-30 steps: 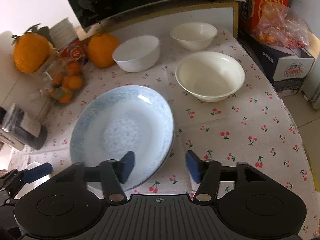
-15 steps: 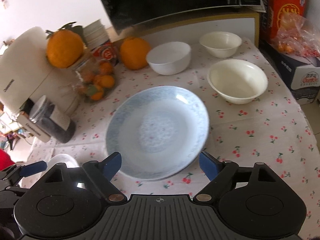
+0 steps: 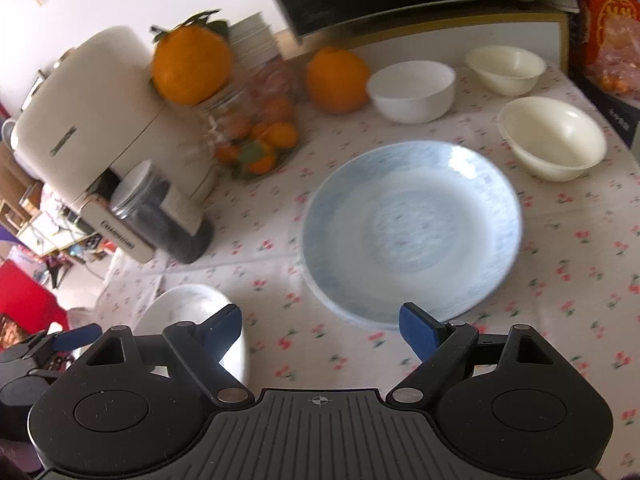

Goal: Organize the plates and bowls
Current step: 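Move both tools to the white rose plate and close on its rim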

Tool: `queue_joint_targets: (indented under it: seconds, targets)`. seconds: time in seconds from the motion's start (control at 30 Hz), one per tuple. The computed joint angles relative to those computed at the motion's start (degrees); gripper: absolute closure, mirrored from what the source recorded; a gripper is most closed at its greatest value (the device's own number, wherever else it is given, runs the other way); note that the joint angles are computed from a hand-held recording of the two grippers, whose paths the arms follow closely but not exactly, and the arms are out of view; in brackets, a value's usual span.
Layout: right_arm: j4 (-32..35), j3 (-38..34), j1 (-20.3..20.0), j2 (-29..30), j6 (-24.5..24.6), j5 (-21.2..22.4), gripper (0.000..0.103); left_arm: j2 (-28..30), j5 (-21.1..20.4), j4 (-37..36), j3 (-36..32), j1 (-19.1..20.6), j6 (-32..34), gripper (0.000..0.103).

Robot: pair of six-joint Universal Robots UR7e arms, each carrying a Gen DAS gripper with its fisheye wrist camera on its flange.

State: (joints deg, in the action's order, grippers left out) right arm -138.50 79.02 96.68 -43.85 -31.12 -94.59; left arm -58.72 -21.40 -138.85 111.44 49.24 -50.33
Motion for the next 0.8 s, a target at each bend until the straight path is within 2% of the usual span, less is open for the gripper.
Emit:
queue_joint_targets:
  seconds: [0.23,0.53,0.63,0.8]
  targets:
    - [1.3,3.6,0.9,-0.7,-1.9,1.1,0.015,-4.0,-2.3,7.9,2.0,0.7,-7.2,0.004]
    - [1.6,7.7,0.7,-1.0,-4.4,2.9,0.015,-6.4,-6.0,10.1,3.5,1.6,-8.0,0.021]
    - [0.9,8.8,0.4,-0.9,-5.2,3.2,0.015,-7.2,-7.3,9.3,4.3,1.8,-7.9,0.028]
    - [-1.4,10.7,0.0,-0.8,-6.9,4.3,0.015,-8.1,-9.9,7.8,5.0,2.5,-8.2,0.048]
